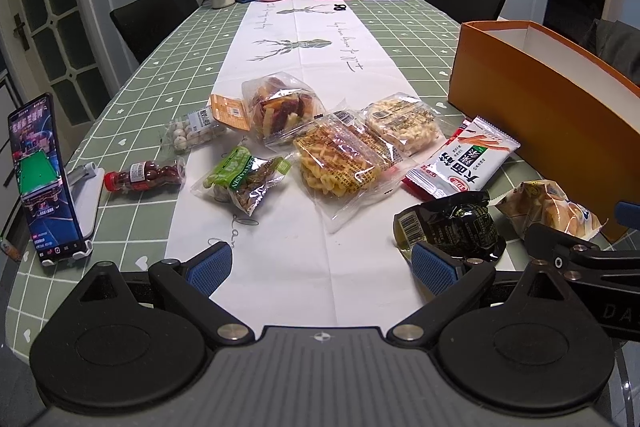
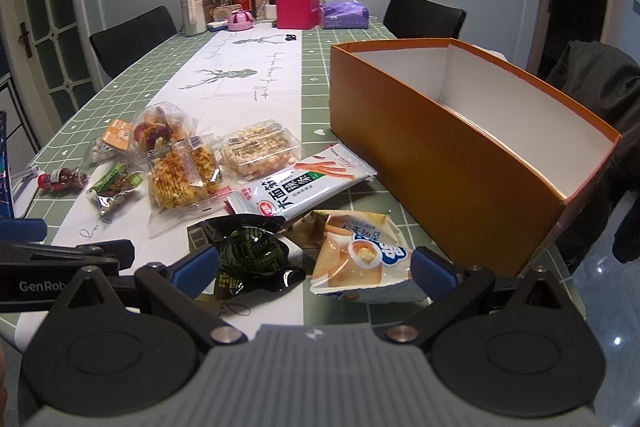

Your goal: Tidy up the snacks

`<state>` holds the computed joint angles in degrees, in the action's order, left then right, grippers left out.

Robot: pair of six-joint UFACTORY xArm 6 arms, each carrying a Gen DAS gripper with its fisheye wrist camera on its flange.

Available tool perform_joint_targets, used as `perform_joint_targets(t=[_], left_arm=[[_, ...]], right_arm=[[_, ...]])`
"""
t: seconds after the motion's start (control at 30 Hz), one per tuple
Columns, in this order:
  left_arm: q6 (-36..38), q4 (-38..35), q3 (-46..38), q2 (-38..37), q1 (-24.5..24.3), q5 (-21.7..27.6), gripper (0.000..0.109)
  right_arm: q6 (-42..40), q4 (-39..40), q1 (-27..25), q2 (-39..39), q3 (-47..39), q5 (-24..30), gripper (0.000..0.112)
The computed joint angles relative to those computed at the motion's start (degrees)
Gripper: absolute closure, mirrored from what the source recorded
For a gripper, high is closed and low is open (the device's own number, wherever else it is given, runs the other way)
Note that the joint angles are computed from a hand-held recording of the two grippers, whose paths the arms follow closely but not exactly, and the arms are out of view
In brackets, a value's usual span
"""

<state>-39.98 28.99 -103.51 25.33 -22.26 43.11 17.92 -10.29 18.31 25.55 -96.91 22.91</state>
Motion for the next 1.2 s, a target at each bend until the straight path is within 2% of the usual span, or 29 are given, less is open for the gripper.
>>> perform_joint_targets(t=[0.07, 0.2, 0.33, 0.47, 0.63, 0.77, 0.93, 1.0, 1.03, 1.2], left_arm=[[-0.1, 0.2, 0.5, -0.2, 0.5, -0.5, 0.006], [-0.5, -0.6, 1.0, -0.2, 2.1, -1.4, 0.006], [-0.6, -1.7, 0.6, 0.4, 3.9, -2.5, 0.006], [-1.6, -4.6, -2.8, 2.7, 5.6, -1.4, 0.006], [-6.1, -8.4, -8.8, 7.4, 7.4, -0.9, 0.006], [-9.4, -10.4, -13.8, 11.6, 8.5, -0.4, 0.006], [-9.8, -11.1, -21.9, 17.3, 8.8, 4.0, 0.021], [-9.9, -11.4, -24.3, 18.9, 9.0, 5.6, 0.022], [-10.3, -11.9, -24.4, 19.1, 9.1, 5.2, 0.022], [-13.9, -12.7, -25.8, 20.6, 10.0, 3.9, 0.022]], right_arm=[[-4.1, 3.3, -0.3, -0.3, 0.9, -2.1, 0.012], [-7.5, 4.3, -1.2, -0.6, 2.1, -5.2, 0.012], [-18.7, 10.6, -1.7, -0.6, 3.6, -8.9, 0.012], [-18.1, 11.4, -2.7, 0.3, 2.6, -8.4, 0.012], [-21.7, 19.2, -3.3, 1.6, 0.8, -6.0, 0.012], [-18.1, 13.9, -3.5, 2.0, 1.2, -6.9, 0.013], [-16.3, 12.5, -4.0, 2.8, 0.7, -6.4, 0.014], [-15.8, 12.3, -4.1, 3.3, 0.1, -6.1, 0.019], [-15.8, 12.4, -4.1, 3.5, -0.3, -5.8, 0.022], [-15.0, 12.4, -4.0, 4.5, -1.5, -5.0, 0.022]])
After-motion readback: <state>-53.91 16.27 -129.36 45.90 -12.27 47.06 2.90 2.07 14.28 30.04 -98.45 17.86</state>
